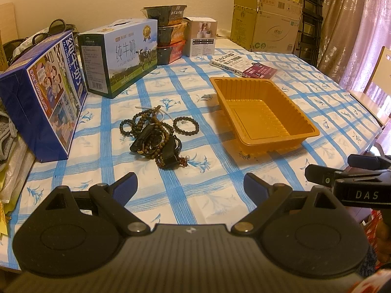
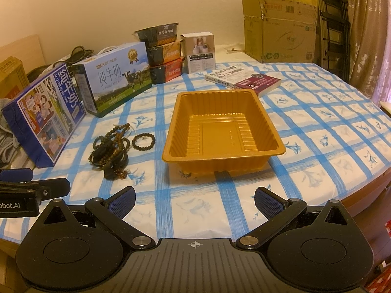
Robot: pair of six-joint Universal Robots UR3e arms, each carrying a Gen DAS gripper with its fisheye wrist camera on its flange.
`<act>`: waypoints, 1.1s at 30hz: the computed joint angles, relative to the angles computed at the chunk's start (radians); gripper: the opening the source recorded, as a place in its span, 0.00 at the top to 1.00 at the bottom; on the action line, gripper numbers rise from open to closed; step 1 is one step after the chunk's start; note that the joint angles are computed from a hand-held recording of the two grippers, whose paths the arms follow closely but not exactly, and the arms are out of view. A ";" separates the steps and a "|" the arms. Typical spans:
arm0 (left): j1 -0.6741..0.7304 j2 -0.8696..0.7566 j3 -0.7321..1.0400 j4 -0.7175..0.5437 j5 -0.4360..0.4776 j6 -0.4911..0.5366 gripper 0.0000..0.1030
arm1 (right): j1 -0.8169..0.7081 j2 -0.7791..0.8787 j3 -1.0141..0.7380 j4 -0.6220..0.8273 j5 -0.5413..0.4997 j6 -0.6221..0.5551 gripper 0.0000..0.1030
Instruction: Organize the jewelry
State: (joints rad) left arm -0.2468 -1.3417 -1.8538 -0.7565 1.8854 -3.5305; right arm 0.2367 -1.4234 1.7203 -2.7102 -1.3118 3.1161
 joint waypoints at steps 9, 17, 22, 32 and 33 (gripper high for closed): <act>0.000 0.000 0.000 -0.001 0.000 -0.001 0.10 | 0.001 0.002 0.000 -0.003 -0.001 0.001 0.00; -0.001 0.000 -0.001 0.001 0.001 -0.002 0.10 | 0.005 0.005 -0.015 0.010 -0.004 0.002 0.00; -0.001 0.000 -0.001 0.001 0.001 -0.002 0.10 | 0.005 0.006 -0.012 0.005 -0.003 0.002 0.00; -0.001 0.000 -0.001 0.002 0.001 -0.001 0.10 | 0.006 -0.003 -0.015 0.017 -0.003 0.000 0.00; -0.001 0.000 -0.001 0.002 0.001 -0.001 0.10 | 0.006 0.002 -0.016 0.012 -0.002 0.001 0.00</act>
